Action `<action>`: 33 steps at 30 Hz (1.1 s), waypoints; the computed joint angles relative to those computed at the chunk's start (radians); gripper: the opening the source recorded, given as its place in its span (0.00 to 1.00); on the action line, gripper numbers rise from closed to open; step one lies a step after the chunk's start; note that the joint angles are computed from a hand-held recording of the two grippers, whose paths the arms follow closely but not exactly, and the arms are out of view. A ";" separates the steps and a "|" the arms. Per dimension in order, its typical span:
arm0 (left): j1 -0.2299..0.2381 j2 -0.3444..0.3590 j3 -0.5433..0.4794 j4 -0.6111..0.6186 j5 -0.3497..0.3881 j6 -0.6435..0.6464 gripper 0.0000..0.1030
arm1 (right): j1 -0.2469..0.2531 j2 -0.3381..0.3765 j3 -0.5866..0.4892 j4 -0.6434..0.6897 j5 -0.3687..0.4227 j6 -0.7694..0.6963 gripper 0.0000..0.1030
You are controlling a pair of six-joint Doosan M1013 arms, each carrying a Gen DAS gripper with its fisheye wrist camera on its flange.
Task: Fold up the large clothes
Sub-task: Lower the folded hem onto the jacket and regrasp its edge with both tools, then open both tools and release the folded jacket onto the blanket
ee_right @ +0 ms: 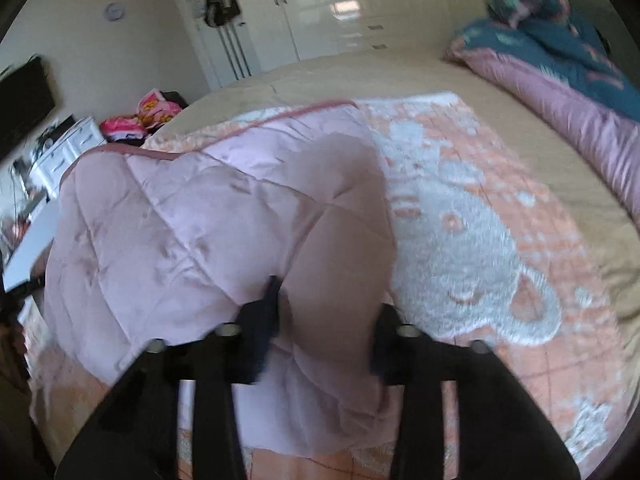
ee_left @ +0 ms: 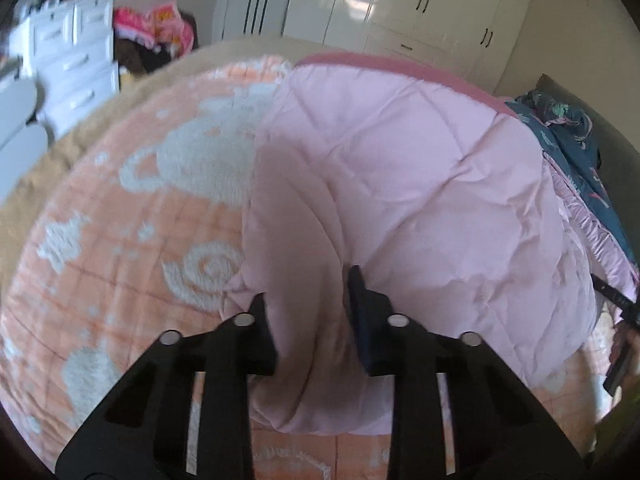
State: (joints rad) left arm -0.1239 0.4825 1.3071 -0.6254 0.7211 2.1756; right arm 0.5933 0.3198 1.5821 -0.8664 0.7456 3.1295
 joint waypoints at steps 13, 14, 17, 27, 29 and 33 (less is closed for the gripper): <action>-0.042 0.094 -0.167 0.128 -0.055 -0.152 0.11 | -0.048 0.060 -0.110 -0.006 0.120 0.034 0.17; -0.045 0.099 -0.173 0.144 -0.054 -0.163 0.11 | -0.054 0.066 -0.114 0.005 0.121 0.025 0.17; -0.053 0.127 -0.205 0.191 -0.033 -0.198 0.11 | -0.071 0.087 -0.127 0.042 0.122 0.000 0.17; -0.054 0.152 -0.231 0.214 -0.004 -0.230 0.14 | -0.089 0.105 -0.124 0.093 0.106 0.020 0.20; -0.056 0.149 -0.228 0.229 -0.004 -0.238 0.16 | -0.081 0.097 -0.126 0.089 0.131 0.031 0.25; -0.058 0.140 -0.224 0.256 0.005 -0.255 0.18 | -0.056 0.068 -0.104 0.048 0.127 0.073 0.73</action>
